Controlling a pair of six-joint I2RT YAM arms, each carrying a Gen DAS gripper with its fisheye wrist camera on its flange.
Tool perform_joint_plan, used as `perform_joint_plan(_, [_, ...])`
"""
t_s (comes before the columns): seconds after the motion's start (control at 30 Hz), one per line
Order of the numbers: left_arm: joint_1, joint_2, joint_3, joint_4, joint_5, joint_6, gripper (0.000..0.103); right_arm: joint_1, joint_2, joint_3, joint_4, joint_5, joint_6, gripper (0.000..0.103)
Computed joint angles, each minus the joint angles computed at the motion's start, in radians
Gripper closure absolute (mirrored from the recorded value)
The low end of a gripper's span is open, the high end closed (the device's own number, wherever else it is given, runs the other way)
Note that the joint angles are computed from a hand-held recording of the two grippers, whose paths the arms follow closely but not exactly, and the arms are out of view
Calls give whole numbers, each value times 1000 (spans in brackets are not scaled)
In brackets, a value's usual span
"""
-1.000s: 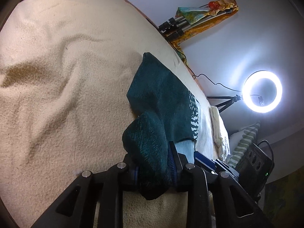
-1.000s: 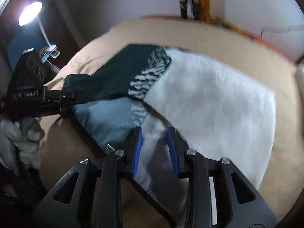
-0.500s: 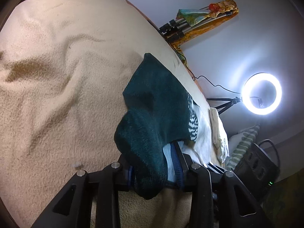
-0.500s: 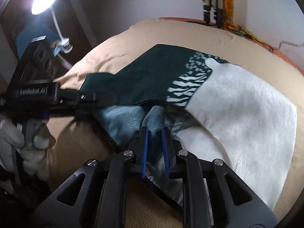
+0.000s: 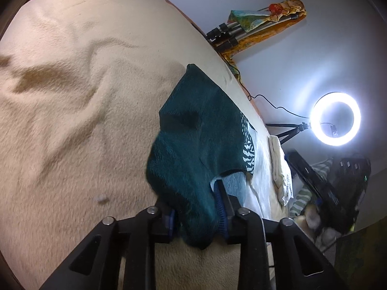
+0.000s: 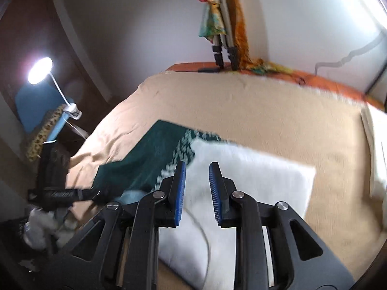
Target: Fold small clothes
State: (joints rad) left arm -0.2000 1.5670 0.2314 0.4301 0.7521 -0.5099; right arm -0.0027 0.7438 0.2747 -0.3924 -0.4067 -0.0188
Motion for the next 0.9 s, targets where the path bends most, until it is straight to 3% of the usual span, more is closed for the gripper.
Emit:
perform_joint_plan(0.07, [-2,-53,-13,-37,-23,20,71,142,218,3,213,161,82,80])
perform_joint_plan(0.13, [7,-87,-22,-61,-29,30,62,174,384,23,277,205,75,80])
perform_joint_plan(0.17, [19,-94,-24,-73,-20,37,59,198,462,2,364,244,120,80])
perform_joint_plan(0.23, [42,-99,-27,-88,-3,53,57,187,466,-26,399,225,79,81])
perform_joint_plan(0.3, [60,-88,-26,-88,10,69,56,168,441,-3,333,199,73,80])
perform_joint_plan(0.4, [85,-58,-19,-73,49,51,53,13,253,-6,159,17,22,80])
perform_joint_plan(0.47, [87,-46,-18,-56,65,41,50,-189,117,-1,-2,-127,-65,64])
perform_joint_plan(0.53, [75,-42,-18,-38,55,33,50,-363,98,5,-74,-201,-144,52])
perform_joint_plan(0.6, [71,-20,-21,6,56,4,50,-565,179,22,-127,-281,-271,52])
perform_joint_plan(0.7, [59,1,-19,47,49,-24,54,-841,471,77,-139,-357,-443,52])
perform_joint_plan(0.8, [41,31,-15,83,45,-37,59,-961,730,152,-147,-406,-548,52])
perform_joint_plan(0.9, [18,65,-4,121,32,-57,66,-1014,874,193,-171,-450,-623,52])
